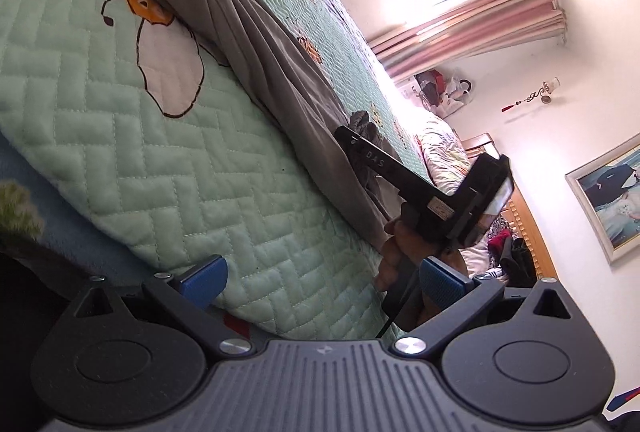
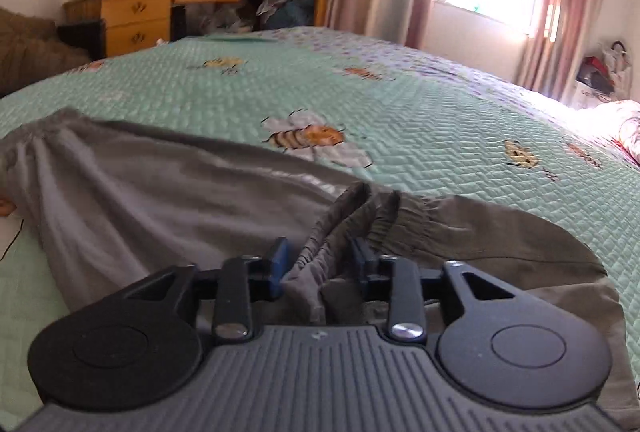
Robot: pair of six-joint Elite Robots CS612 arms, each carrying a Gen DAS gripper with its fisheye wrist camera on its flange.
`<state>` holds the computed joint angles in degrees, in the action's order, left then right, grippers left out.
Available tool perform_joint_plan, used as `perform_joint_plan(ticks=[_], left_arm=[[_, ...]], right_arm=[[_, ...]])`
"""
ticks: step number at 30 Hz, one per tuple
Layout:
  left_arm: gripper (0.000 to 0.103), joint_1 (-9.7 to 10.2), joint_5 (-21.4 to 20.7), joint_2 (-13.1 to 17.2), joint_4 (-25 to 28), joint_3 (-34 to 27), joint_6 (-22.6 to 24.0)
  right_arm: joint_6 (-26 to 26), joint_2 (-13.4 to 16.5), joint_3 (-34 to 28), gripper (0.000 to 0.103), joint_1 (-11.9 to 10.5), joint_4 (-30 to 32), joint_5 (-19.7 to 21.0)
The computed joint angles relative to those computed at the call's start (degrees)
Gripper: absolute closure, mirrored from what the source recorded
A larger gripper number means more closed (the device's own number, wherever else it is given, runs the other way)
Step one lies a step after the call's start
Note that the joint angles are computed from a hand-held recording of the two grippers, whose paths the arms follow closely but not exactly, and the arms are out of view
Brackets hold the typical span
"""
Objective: Fold clothes
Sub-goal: 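Open the right gripper and lay the cuffs on the trousers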
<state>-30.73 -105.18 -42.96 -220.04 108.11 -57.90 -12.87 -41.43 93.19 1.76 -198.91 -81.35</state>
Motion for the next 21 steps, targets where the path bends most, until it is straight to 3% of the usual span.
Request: perform_joint_plan(ticks=[2, 5, 7, 11, 15, 17, 19, 21], left_arm=[[0.001, 0.00, -0.2, 0.1, 0.0, -0.1, -0.1], [0.001, 0.01, -0.2, 0.3, -0.3, -0.3, -0.6], [0.001, -0.05, -0.1, 0.4, 0.0, -0.4, -0.6], [0.001, -0.04, -0.2, 0.5, 0.4, -0.6, -0.2], [0.001, 0.02, -0.5, 0.4, 1.1, -0.6, 0.6], [0.001, 0.01, -0.6, 0.3, 2.0, -0.8, 1.1], [0.001, -0.12, -0.7, 0.1, 3.1, -1.1, 1.7], [0.001, -0.23, -1.0, -0.1, 4.0, -1.4, 2.3]], right_arm=[[2.2, -0.9, 1.8, 0.055, -0.5, -2.9, 1.8], [11.4, -1.7, 4.9, 0.055, -3.4, -13.8, 10.8], [16.7, -2.3, 5.4, 0.055, -4.9, -15.7, 11.2], [24.9, -2.6, 4.9, 0.055, -7.5, -12.9, 6.9], [33.7, -2.5, 4.9, 0.055, -11.1, -11.7, 7.3], [39.1, -2.0, 4.1, 0.055, -13.3, -9.0, 9.9], [42.3, -1.5, 2.4, 0.055, -15.2, -4.8, 13.7], [44.0, -0.4, 0.6, 0.055, -16.5, -4.5, 16.9]])
